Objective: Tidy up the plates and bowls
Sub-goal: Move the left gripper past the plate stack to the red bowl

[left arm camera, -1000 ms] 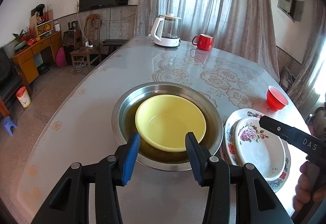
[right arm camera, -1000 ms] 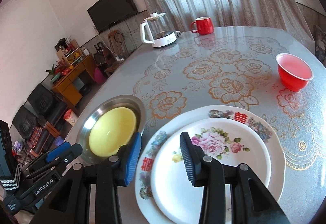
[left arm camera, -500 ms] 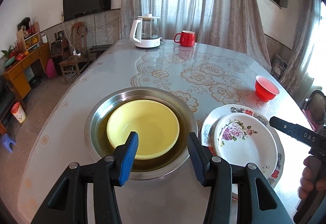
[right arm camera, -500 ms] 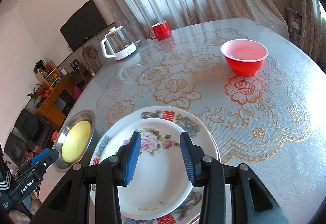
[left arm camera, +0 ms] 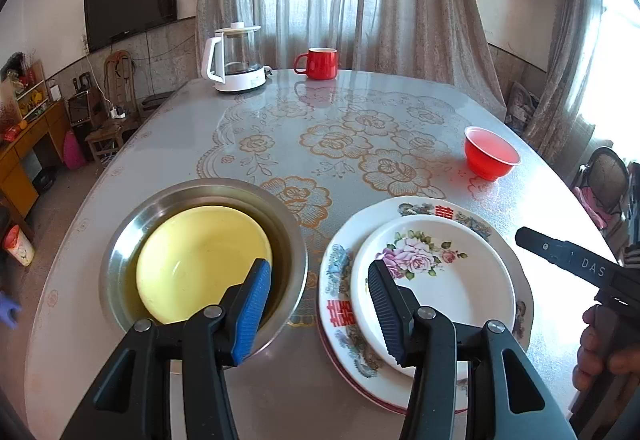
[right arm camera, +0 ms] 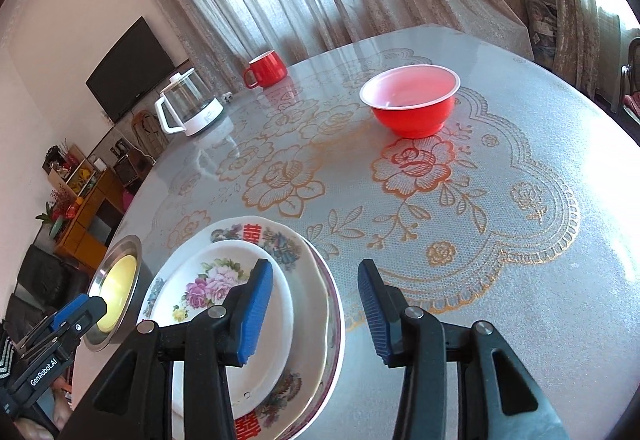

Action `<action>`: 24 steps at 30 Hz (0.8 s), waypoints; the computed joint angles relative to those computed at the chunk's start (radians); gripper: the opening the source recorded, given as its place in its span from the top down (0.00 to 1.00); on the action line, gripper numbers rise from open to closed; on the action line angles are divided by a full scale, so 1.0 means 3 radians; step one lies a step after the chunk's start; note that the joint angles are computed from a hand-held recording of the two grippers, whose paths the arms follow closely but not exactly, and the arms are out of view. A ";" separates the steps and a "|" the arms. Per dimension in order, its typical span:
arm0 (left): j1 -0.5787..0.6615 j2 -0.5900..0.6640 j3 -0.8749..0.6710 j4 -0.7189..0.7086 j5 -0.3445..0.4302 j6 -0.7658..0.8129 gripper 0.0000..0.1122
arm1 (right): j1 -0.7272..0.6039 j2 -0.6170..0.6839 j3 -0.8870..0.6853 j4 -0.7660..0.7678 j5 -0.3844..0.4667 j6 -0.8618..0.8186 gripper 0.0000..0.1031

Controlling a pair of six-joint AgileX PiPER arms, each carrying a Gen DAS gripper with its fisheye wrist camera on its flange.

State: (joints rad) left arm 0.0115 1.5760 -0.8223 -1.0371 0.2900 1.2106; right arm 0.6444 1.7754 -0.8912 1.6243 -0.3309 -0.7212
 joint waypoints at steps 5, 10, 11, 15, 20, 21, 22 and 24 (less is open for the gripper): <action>-0.0090 0.0034 -0.0033 0.0057 0.0072 -0.0034 0.54 | -0.0057 -0.0036 0.0121 -0.0027 0.0001 0.0101 0.53; -0.0165 0.0031 -0.0093 0.0064 0.0097 -0.0033 0.54 | -0.0129 -0.0081 0.0276 -0.0132 0.0010 0.0290 0.53; -0.0195 0.0030 -0.0109 0.0109 0.0089 -0.0082 0.54 | -0.0148 -0.0099 0.0308 -0.0168 0.0009 0.0342 0.53; -0.0303 0.0072 -0.0219 0.0418 0.0091 -0.0454 0.54 | -0.0203 -0.0182 0.0406 -0.0253 -0.0016 0.0447 0.53; -0.0413 0.0190 -0.0362 0.0692 0.0183 -0.0759 0.54 | -0.0267 -0.0219 0.0485 -0.0381 0.0007 0.0594 0.53; -0.0430 0.0211 -0.0392 0.0727 0.0197 -0.0797 0.54 | -0.0281 -0.0219 0.0500 -0.0423 0.0021 0.0639 0.53; -0.0436 0.0233 -0.0426 0.0731 0.0232 -0.0811 0.54 | -0.0294 -0.0218 0.0519 -0.0472 0.0035 0.0693 0.53; -0.0442 0.0292 -0.0512 0.0747 0.0318 -0.0876 0.54 | -0.0323 -0.0217 0.0559 -0.0584 0.0058 0.0812 0.53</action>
